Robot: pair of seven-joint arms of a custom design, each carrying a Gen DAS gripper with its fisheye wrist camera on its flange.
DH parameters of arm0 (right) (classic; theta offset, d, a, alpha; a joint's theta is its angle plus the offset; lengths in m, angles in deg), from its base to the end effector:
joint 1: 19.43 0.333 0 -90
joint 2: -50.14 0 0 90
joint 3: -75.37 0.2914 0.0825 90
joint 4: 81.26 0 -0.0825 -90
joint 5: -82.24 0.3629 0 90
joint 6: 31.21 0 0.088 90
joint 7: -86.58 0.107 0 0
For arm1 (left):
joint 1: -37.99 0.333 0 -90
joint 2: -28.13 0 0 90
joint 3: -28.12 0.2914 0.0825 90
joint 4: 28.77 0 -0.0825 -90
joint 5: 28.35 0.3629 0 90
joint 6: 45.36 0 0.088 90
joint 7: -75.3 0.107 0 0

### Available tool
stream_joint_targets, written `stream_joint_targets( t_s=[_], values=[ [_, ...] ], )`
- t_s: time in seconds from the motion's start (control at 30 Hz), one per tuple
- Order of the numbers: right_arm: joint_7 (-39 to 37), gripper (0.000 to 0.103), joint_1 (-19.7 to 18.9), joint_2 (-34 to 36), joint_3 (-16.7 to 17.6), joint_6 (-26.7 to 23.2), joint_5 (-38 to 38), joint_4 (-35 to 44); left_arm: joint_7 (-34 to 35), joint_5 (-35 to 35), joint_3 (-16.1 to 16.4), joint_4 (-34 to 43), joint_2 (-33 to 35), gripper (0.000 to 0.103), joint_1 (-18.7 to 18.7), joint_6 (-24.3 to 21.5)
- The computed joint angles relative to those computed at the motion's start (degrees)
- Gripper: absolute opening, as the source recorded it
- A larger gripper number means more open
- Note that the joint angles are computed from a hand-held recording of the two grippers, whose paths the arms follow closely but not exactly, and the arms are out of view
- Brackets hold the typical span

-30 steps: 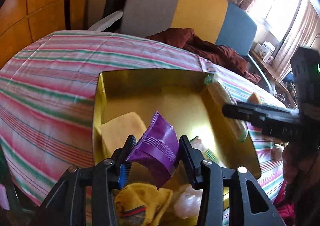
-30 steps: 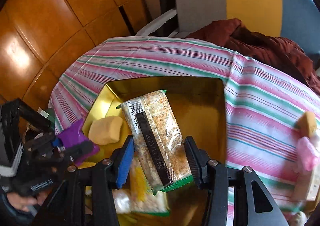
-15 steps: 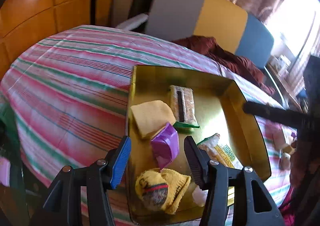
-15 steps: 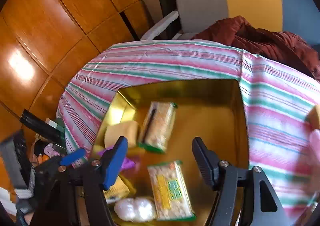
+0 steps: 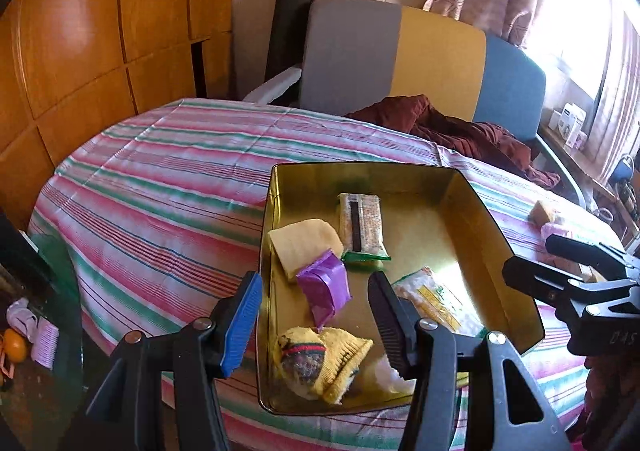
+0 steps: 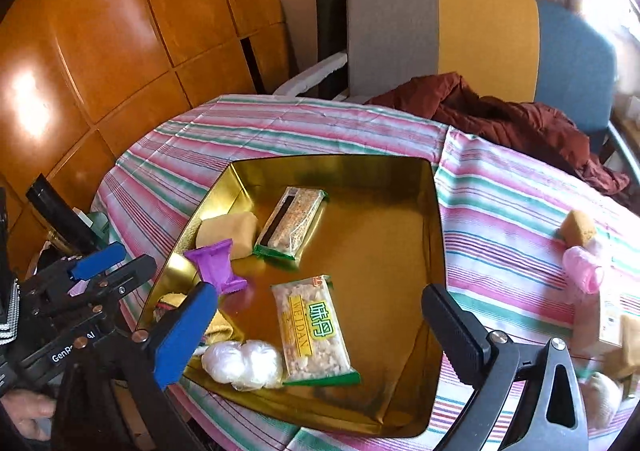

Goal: Organize objects
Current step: 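Move both tools back from the tray toward the remaining items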

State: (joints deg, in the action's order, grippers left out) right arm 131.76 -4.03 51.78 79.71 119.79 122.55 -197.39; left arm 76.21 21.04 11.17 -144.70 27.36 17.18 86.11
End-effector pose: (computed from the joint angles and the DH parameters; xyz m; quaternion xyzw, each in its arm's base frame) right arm 0.5513 0.1802 0.4793 -0.8241 0.4334 -0.0936 0.3525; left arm 0.4525 -0.3302 0.4745 -0.7719 0.5144 -0.2325 0.2923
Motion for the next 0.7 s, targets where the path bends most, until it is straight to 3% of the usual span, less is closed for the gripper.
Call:
stream_joint_targets(
  t_s=[0.3, 0.7],
  values=[
    [-3.05, 0.103, 0.63, -4.24, -0.65, 5.19, 2.23, -5.35, 1.58, 1.23, -0.76, 1.22, 0.66, 0.055, -1.50, -0.38],
    [-1.26, 0.103, -0.37, -5.46, -2.35, 7.41, 0.56, -8.01, 4.69, 0.44, -0.48, 3.86, 3.35, 0.055, -2.87, 2.08]
  ],
)
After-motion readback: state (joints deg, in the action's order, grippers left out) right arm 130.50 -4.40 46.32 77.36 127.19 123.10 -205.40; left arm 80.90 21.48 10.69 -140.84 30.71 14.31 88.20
